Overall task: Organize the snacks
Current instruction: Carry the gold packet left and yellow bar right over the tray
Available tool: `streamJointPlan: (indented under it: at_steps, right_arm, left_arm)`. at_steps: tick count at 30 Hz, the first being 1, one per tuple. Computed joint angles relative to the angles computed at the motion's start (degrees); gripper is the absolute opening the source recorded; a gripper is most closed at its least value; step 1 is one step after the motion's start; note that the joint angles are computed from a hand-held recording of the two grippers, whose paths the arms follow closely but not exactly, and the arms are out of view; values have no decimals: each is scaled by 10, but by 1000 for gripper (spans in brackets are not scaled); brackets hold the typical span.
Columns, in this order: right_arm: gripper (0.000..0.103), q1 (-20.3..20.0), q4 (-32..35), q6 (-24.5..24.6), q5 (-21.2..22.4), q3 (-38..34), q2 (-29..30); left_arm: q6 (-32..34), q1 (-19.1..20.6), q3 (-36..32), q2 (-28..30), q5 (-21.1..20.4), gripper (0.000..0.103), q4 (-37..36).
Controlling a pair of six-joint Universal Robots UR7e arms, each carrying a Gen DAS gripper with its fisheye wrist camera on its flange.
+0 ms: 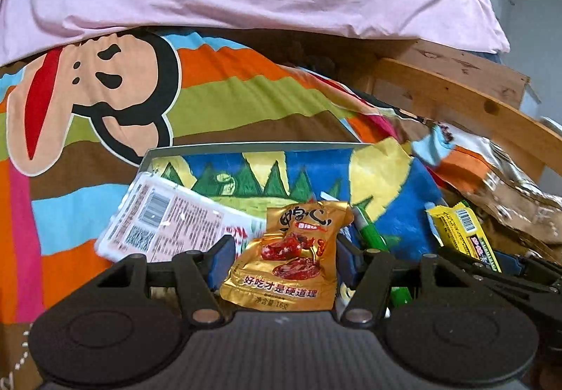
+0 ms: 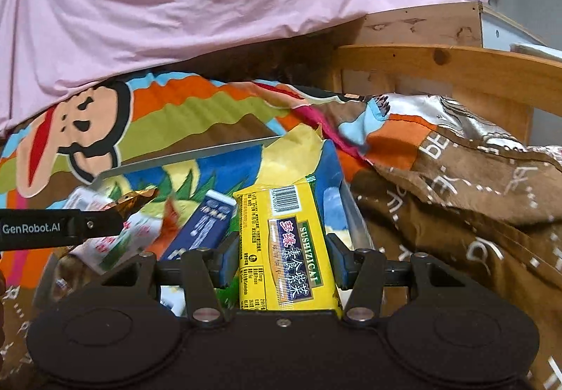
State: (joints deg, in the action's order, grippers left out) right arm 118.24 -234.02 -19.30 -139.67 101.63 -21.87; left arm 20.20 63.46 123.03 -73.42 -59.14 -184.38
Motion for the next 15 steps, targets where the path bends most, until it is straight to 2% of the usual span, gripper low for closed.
streamJointPlan:
  at_steps: [4, 9, 15]
  right_arm:
    - [53, -12, 2, -20, 8, -22, 8]
    - [53, -24, 17, -37, 7, -41, 18]
    - [53, -32, 33, -28, 7, -49, 23]
  left_arm:
    - [26, 9, -14, 34, 5, 65, -41]
    - [7, 24, -30, 53, 0, 65, -41]
    - [16, 26, -34, 71, 9, 65, -63]
